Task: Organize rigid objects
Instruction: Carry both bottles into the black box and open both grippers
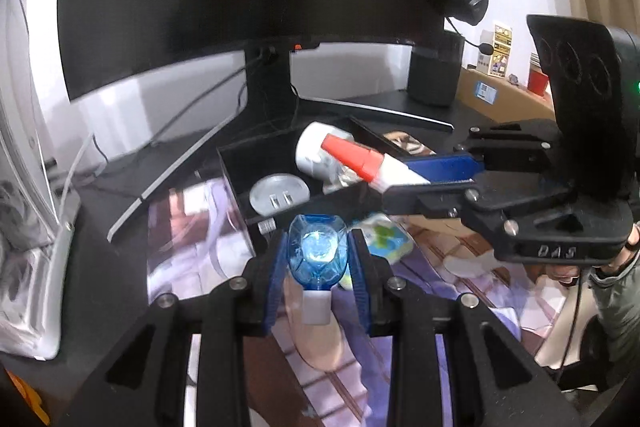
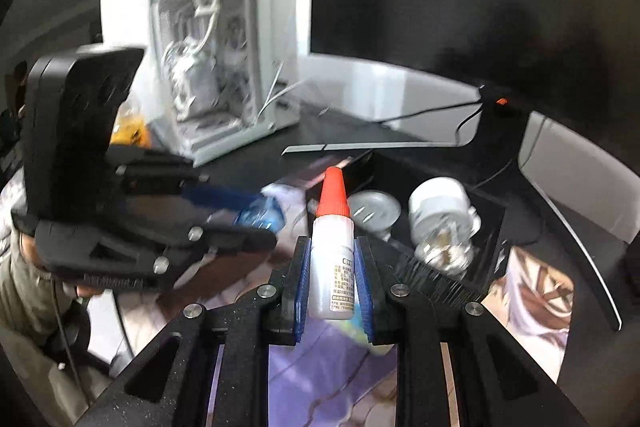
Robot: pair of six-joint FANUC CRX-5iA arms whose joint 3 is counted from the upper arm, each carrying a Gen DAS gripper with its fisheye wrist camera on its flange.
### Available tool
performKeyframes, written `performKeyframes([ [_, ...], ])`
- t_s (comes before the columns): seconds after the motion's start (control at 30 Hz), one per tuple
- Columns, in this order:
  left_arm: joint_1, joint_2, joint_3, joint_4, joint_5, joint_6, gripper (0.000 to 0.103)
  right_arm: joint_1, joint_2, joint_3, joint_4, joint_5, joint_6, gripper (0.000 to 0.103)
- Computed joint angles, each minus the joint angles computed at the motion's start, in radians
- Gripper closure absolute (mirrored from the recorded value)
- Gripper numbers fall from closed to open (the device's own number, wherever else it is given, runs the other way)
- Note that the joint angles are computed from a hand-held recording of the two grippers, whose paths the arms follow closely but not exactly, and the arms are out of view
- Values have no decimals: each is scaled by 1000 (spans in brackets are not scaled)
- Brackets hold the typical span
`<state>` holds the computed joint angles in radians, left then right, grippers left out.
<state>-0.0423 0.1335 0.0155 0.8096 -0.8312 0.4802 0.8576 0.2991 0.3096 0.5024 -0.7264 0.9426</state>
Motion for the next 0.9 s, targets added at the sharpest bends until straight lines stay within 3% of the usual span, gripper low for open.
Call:
performKeyframes([
  [0.2,-14,34,22,58,60,4,75,-27,6,-26,113,65,-136,82],
  [0.43,-46,90,68,112,136,12,75,-50,55,34,166,65,-204,82],
  [0.8,-62,180,181,38,130,143,75,-79,166,220,29,-36,-136,82],
  [0.9,-60,208,222,-10,94,198,75,-82,187,260,-15,-72,-106,82],
])
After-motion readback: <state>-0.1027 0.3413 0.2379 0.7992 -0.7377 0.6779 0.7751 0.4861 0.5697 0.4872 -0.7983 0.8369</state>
